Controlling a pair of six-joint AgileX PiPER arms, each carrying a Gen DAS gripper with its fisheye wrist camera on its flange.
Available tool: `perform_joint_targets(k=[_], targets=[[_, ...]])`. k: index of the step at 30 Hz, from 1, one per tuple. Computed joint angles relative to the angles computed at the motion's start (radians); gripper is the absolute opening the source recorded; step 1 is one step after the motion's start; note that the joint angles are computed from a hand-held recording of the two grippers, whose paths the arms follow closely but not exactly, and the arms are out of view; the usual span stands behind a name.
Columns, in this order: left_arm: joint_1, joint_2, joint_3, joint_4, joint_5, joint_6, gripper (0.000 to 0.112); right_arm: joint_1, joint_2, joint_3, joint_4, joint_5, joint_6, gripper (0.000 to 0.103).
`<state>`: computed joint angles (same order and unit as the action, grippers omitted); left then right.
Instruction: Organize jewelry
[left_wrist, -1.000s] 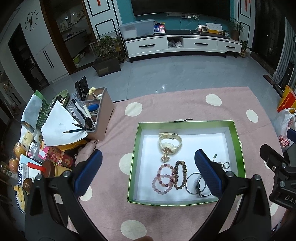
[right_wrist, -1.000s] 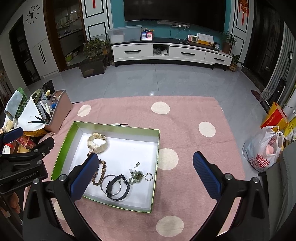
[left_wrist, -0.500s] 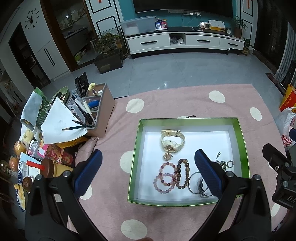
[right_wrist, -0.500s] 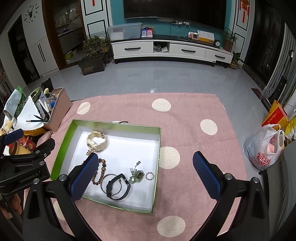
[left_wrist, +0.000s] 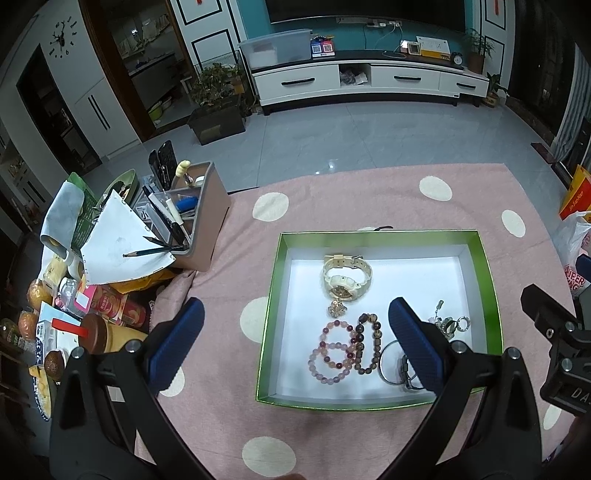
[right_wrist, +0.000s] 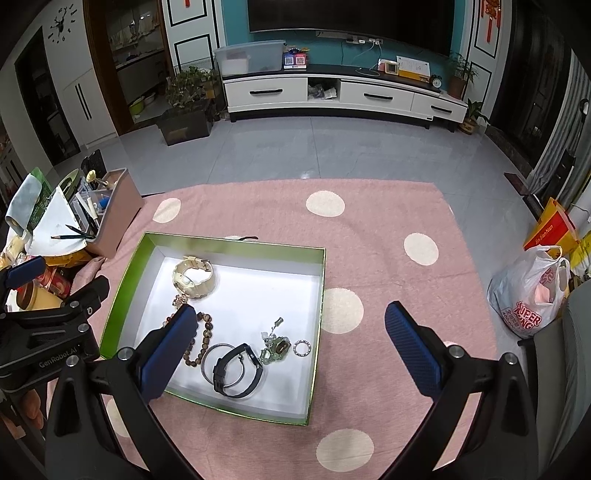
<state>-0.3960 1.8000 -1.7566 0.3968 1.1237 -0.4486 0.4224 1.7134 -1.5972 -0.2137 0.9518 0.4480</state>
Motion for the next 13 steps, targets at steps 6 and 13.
perform_joint_targets(k=[6,13], targets=[[0.003,0.003,-0.002,-0.002,0.001,0.001,0.101,0.003,0.001,0.004,-0.004,-0.003,0.004,0.102],[0.007,-0.001,0.020,0.006,-0.006,-0.007,0.101,0.003,0.003,0.002,-0.002,-0.001,0.003,0.102]])
